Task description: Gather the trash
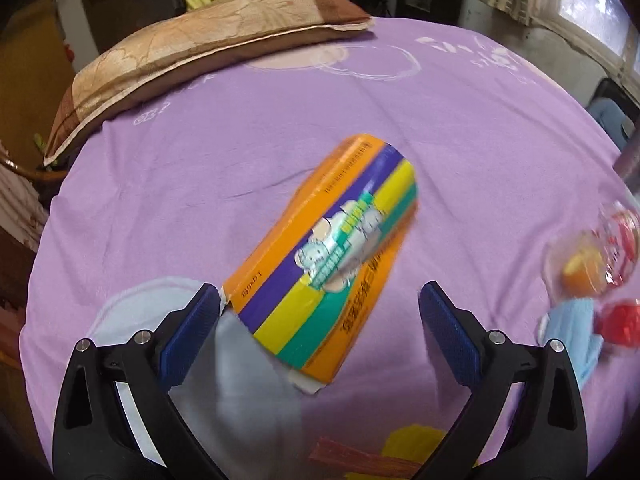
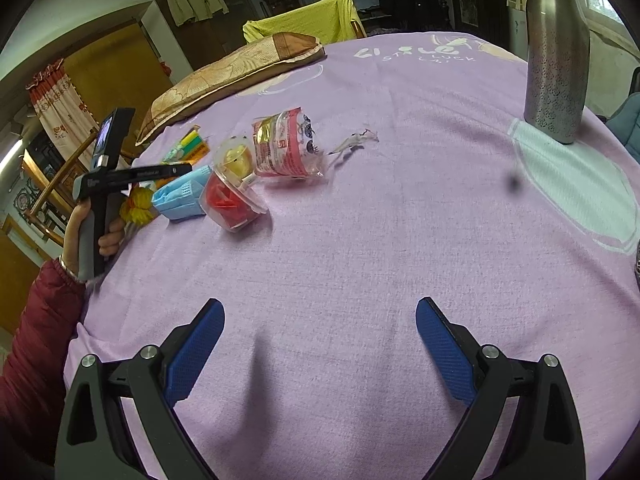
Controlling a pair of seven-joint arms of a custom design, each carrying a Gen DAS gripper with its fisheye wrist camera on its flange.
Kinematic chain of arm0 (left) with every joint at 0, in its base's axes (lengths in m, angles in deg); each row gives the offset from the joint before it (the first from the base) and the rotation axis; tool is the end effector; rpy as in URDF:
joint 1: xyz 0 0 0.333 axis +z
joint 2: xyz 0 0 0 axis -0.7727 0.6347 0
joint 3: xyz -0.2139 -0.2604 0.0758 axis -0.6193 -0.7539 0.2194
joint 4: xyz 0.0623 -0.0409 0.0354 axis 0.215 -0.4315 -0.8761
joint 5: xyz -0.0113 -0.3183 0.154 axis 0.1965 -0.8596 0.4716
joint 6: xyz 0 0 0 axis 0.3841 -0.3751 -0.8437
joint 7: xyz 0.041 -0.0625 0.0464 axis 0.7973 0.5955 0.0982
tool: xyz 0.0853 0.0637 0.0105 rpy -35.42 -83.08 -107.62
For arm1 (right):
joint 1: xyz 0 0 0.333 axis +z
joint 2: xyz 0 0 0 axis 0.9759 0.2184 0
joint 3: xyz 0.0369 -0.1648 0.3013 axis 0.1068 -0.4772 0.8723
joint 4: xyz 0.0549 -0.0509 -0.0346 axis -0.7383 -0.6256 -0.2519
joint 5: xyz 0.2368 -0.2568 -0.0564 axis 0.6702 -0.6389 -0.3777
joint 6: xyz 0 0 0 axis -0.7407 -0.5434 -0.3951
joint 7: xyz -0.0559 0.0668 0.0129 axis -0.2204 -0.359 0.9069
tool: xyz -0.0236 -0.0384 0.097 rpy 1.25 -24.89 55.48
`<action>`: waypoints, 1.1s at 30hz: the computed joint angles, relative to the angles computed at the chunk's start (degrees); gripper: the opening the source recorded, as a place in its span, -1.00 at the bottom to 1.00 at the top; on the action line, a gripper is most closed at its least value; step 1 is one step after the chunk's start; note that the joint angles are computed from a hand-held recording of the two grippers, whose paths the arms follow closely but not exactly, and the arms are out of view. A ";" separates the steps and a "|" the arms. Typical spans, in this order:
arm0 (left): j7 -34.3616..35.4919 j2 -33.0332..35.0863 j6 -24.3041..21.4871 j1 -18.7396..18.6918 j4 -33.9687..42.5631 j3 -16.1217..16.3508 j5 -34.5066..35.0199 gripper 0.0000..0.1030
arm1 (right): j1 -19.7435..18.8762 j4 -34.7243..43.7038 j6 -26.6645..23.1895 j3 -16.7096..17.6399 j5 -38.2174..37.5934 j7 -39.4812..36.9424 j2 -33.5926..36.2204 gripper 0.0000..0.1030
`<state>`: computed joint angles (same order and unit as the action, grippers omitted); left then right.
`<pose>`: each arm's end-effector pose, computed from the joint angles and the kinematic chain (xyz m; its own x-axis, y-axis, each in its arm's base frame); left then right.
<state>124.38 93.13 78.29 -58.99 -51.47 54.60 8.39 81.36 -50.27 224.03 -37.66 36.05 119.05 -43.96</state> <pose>0.6165 -0.1923 0.5101 -0.1676 -0.9841 -0.0593 -0.8126 0.1719 -0.5568 0.4479 -0.0393 0.5070 0.1977 -0.9307 -0.3078 -0.8176 0.0167 -0.5755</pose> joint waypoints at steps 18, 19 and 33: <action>-9.03 1.70 4.18 -2.27 1.74 1.76 8.08 0.45 | -0.11 0.41 -0.74 -0.08 0.57 -0.55 0.41 0.84; -9.12 1.03 4.54 -2.47 0.94 1.80 8.67 0.45 | -0.11 0.51 -0.94 -0.22 0.89 -0.69 0.49 0.84; -19.73 -19.69 13.94 2.40 -23.00 1.37 5.78 0.45 | -0.49 0.64 -2.00 -0.44 3.72 -3.22 0.35 0.84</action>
<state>104.65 73.45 92.23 -56.59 -74.47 55.97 14.17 80.87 -49.63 222.04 -38.11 39.77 115.84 -43.61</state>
